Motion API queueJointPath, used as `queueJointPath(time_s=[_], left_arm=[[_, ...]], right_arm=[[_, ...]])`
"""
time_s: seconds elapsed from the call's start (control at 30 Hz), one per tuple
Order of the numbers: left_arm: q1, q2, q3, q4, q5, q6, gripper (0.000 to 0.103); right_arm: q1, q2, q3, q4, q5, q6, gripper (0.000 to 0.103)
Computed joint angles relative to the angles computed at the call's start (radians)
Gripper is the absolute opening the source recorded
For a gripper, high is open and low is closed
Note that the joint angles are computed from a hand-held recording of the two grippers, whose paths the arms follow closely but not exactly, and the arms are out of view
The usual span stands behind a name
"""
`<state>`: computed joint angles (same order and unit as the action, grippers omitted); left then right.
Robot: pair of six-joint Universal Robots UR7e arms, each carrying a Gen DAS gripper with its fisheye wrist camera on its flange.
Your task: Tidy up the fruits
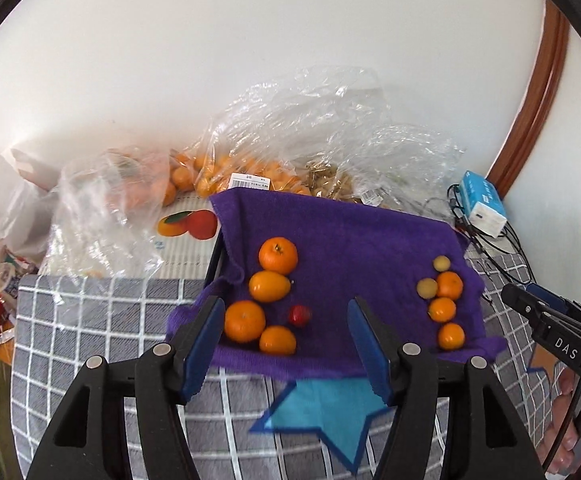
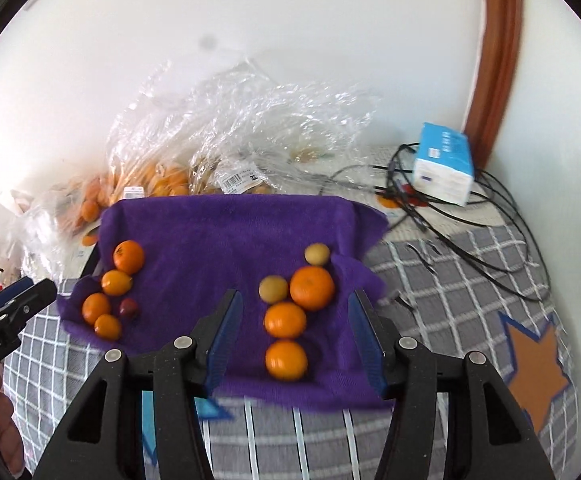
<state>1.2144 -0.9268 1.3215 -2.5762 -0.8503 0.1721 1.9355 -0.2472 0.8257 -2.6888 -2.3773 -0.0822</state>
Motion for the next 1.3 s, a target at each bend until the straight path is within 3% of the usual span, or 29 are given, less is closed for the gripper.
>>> queueJointPath(time_s=[0.1, 0.23, 0.47, 0.67, 0.93, 1.3], left_arm=[[-0.023, -0.061, 0.083, -0.023, 0.012, -0.011, 0.066], [-0.059, -0.149, 0.218, -0.111, 0.027, -0.01, 0.078], [-0.113, -0.269, 0.406, -0.25, 0.052, 0.01, 0.083], [-0.17, -0.349, 0.54, -0.346, 0.09, 0.027, 0.091], [-0.22, -0.423, 0.666, -0.388, 0.141, 0.01, 0.094], [-0.25, -0.439, 0.708, -0.414, 0.17, 0.016, 0.096]], right_arm=[[0.016, -0.074, 0.133, -0.058, -0.003, 0.017, 0.055], [0.038, -0.161, 0.312, -0.184, -0.012, 0.001, 0.057], [0.083, -0.254, 0.519, -0.362, -0.035, -0.087, 0.087], [0.108, -0.318, 0.656, -0.487, -0.041, -0.086, 0.097], [0.123, -0.388, 0.801, -0.581, -0.048, -0.048, 0.098], [0.136, -0.42, 0.876, -0.662, -0.054, -0.076, 0.098]])
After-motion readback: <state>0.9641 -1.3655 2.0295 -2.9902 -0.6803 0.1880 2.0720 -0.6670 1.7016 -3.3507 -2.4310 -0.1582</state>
